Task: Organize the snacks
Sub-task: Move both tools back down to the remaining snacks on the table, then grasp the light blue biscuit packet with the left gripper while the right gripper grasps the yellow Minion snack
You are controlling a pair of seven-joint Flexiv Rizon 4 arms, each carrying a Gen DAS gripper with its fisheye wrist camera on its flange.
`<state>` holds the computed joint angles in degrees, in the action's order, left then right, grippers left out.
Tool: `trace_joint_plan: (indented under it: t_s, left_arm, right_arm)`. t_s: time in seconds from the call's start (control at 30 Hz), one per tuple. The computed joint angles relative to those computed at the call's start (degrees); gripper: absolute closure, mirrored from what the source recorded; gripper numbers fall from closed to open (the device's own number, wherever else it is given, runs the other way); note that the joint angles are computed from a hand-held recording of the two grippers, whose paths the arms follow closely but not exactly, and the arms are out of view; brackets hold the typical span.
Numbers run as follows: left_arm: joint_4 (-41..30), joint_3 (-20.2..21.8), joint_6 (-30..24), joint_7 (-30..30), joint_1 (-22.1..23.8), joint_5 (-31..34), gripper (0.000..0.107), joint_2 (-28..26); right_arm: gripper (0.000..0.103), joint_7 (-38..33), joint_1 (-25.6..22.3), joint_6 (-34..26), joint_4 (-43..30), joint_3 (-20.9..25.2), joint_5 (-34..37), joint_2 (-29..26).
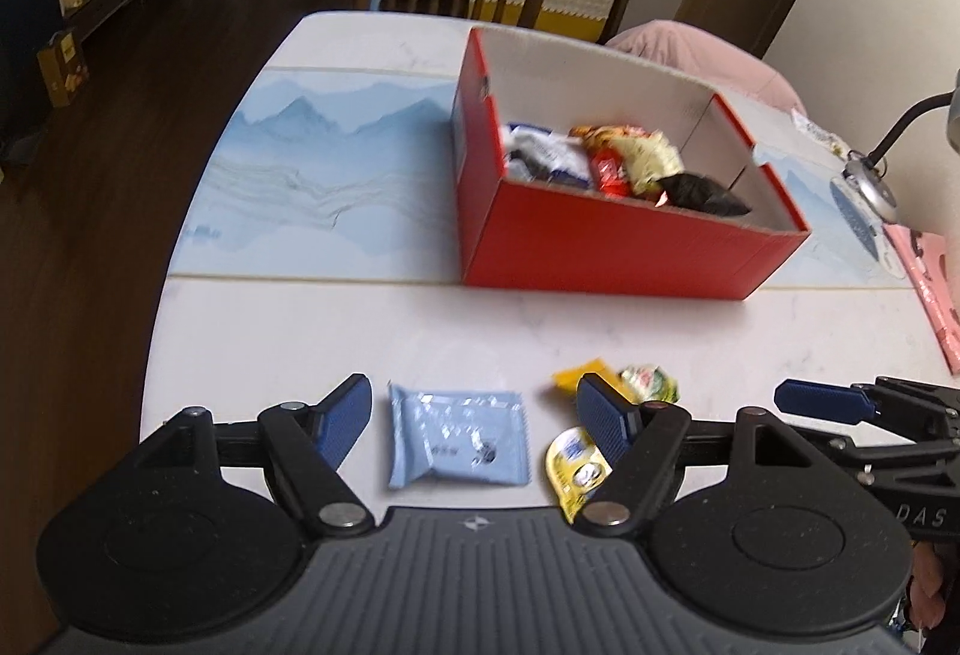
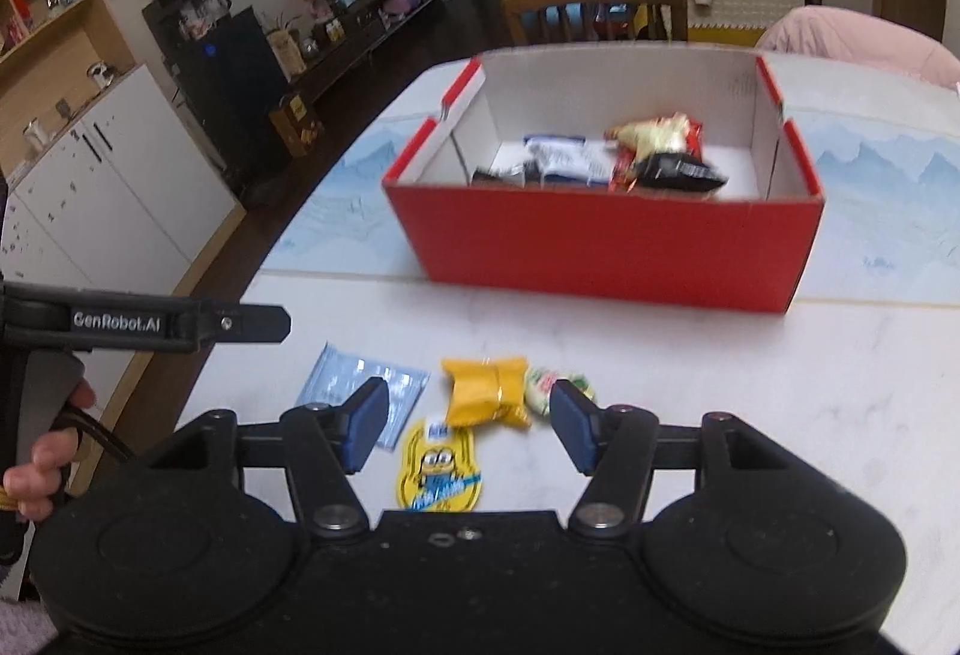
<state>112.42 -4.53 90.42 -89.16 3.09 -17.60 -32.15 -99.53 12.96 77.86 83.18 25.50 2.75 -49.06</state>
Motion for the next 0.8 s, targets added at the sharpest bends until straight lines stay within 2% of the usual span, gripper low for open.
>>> trace_joint_plan:
  t_s: [0.03,0.1,0.2,0.3,0.4,0.53,0.67,0.73,0.8]
  left_arm:
    - [0.04,0.59,-0.19,-0.27,-0.47,0.1,0.031,-0.14]
    - [0.51,0.34,-0.39,-0.39,-0.13,-0.01,0.031,-0.28]
    - [1.05,0.19,-0.35,-0.55,0.12,-0.1,0.031,-0.52]
    - [0.54,1.41,-1.18,-0.5,-0.85,0.6,0.031,-1.24]
    - [-0.72,2.78,-2.62,-0.33,-1.97,1.41,0.032,-2.53]
    - [-3.23,2.77,-5.58,2.12,-1.82,2.67,0.032,-4.17]
    - [-6.03,0.56,-10.77,7.04,0.51,2.52,0.032,-5.36]
    - [-8.91,3.71,-14.61,6.9,-1.84,3.77,0.032,-6.26]
    - [-11.12,3.95,-18.0,8.04,-1.85,4.11,0.032,-6.84]
  right_arm:
    - [0.023,-0.17,0.15,-0.24,0.25,-0.06,-0.15,-0.09]
    - [0.0,-0.63,0.5,0.06,0.89,-0.22,-0.32,-0.29]
    - [0.003,-1.37,1.34,-1.41,1.6,-0.62,-1.39,-0.45]
    - [0.003,-0.3,4.96,-0.12,3.05,-4.85,-3.77,-0.56]
    - [0.003,0.12,6.95,-0.27,3.83,-6.92,-6.68,-1.23]
    - [0.003,-0.68,7.09,-0.81,3.49,-6.37,-8.79,-2.13]
    - [0.003,-0.59,6.83,-1.95,2.23,-5.75,-9.29,-2.74]
    - [0.009,-0.1,7.06,-3.37,1.35,-6.01,-9.31,-2.87]
    - [0.014,-0.51,6.19,-7.09,-0.47,-4.8,-8.71,-3.0]
